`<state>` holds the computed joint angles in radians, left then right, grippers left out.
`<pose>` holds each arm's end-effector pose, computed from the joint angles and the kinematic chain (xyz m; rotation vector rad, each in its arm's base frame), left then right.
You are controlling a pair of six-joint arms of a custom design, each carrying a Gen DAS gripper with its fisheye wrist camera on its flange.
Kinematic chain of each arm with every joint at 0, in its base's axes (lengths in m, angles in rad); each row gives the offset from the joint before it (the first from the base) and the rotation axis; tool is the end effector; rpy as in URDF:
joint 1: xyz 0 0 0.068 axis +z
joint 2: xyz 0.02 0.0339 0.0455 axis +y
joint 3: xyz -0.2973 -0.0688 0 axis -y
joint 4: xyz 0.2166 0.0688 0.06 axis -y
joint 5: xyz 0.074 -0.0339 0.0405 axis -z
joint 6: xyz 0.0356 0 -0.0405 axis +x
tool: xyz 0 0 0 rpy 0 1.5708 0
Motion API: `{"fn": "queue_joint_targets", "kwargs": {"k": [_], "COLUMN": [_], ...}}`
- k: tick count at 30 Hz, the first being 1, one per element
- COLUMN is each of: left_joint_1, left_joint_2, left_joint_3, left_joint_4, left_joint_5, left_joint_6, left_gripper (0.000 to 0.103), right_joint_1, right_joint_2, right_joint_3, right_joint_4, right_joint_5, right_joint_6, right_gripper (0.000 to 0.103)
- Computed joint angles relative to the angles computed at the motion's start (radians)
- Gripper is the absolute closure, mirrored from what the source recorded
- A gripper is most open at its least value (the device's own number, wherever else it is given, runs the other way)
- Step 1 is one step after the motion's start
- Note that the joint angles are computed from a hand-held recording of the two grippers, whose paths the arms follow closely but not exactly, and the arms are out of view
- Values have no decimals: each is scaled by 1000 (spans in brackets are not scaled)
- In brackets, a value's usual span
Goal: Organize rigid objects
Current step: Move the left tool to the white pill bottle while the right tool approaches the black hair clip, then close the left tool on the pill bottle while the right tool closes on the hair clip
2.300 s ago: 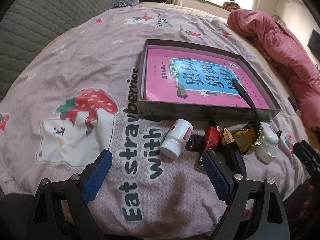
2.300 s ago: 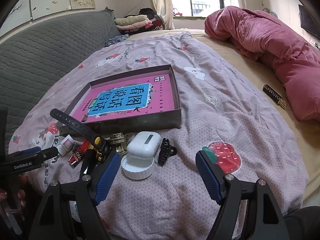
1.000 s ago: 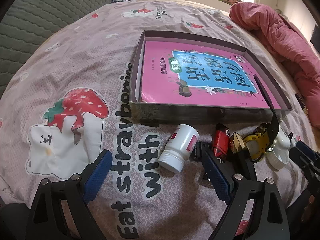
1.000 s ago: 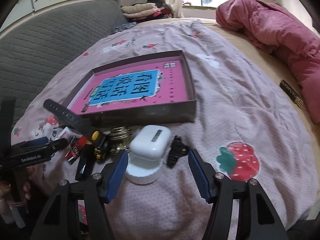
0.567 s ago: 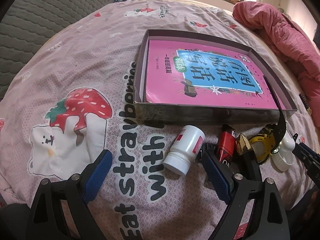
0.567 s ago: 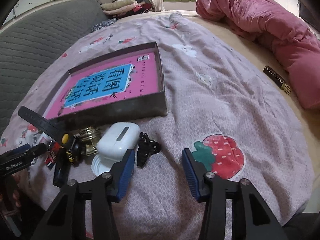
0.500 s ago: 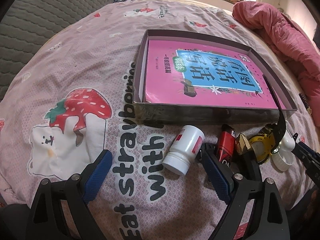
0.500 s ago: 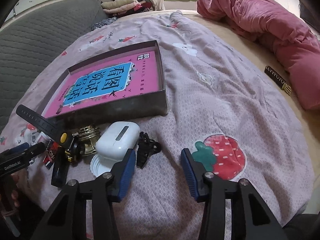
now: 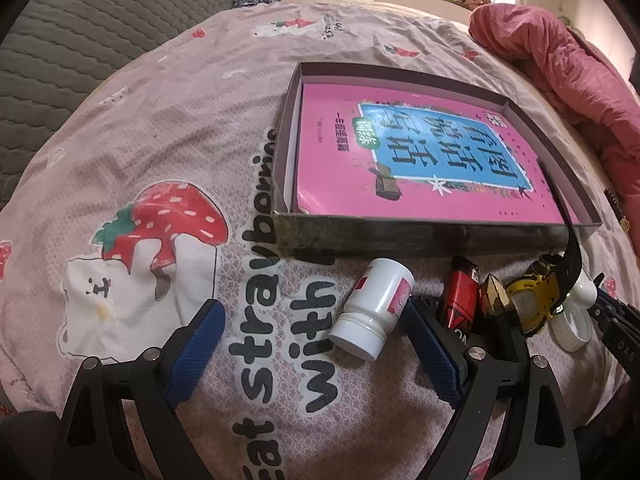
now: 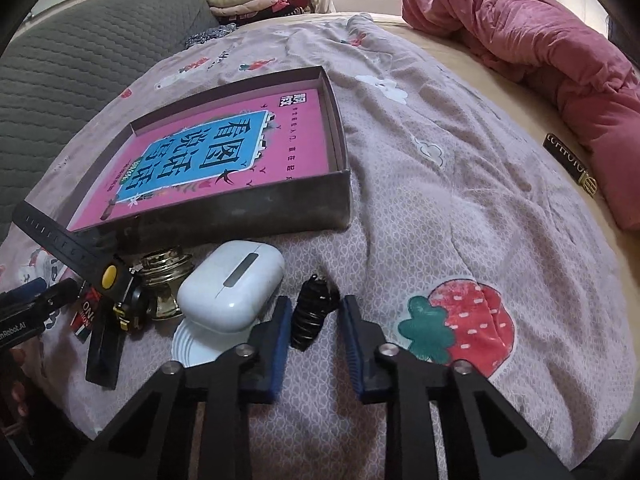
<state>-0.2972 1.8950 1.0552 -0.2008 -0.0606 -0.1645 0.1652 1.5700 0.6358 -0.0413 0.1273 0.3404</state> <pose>0.3442 -0.1032 0.1796 0.1517 2.6064 -0.0851 0.2553 0.0380 0.1818 0.2711 2.5204 0.0381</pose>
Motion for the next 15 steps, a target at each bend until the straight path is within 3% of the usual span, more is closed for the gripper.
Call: {"fn": "queue_joint_targets", "kwargs": {"k": [7,15], "left_joint_1": [-7,-14], "left_joint_2": [4,16], "left_joint_3": [1,13], "left_joint_4": [7,13], "left_joint_5": [5,85], "left_joint_6": [28,69], "left_gripper": [19,45], "right_joint_1": [-3,-24], "right_joint_2": [2,0], "right_joint_3": [6,5], "right_joint_4": [-7,-9], "right_joint_5": [-17,-47], "right_joint_6": [-10,-17], "right_gripper": [85,86]}}
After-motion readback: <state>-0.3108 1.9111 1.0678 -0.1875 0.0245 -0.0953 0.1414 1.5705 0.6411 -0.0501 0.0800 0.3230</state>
